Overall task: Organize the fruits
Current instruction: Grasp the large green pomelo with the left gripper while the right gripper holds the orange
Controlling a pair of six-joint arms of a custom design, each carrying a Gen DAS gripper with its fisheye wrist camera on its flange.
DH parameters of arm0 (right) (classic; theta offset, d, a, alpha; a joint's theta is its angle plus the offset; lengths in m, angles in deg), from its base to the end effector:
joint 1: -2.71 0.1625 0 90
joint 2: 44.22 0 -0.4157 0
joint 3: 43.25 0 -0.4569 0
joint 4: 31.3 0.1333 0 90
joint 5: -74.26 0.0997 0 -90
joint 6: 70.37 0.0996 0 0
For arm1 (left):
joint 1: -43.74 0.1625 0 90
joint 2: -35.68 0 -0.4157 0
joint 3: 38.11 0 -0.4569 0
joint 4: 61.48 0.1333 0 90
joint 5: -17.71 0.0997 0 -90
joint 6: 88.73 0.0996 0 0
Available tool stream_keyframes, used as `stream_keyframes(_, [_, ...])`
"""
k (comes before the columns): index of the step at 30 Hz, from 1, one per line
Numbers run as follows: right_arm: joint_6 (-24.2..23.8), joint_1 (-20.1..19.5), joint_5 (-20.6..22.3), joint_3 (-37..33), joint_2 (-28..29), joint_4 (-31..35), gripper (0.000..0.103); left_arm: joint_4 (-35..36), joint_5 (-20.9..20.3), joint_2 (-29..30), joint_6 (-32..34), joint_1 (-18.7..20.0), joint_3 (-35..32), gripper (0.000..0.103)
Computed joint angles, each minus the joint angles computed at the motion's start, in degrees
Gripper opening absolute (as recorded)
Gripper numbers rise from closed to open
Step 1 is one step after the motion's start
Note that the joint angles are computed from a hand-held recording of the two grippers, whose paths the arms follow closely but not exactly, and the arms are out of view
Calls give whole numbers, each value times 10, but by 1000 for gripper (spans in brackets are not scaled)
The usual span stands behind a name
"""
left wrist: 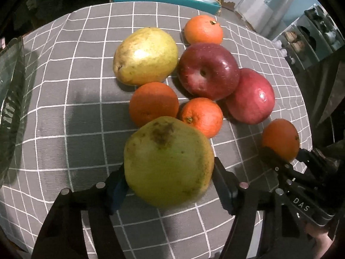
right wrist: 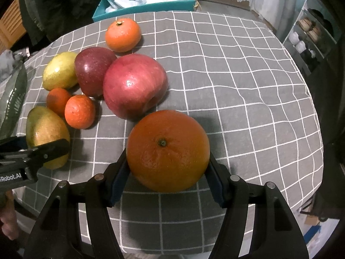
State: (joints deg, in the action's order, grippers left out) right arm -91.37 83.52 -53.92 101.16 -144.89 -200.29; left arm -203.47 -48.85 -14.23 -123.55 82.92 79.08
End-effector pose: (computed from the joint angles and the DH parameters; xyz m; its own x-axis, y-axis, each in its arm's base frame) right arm 0.0102 -0.3863 0.2487 -0.7180 0.1571 0.6781 -0.1359 0.9238 -0.3579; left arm -0.2909 -0.4602 -0.0554 -0.8360 0.2903 -0.4656 0.3293 0.9442 -0.0026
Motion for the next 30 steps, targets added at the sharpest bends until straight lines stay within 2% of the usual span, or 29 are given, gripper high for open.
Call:
stream_keyframes(11, [-7, 24, -12, -3, 1, -22, 65, 1, 29, -12, -7, -22, 14, 71])
stream_keyframes(30, [-37, 96, -25, -11, -6, -67, 65, -16, 93, -85, 5, -62, 51, 71])
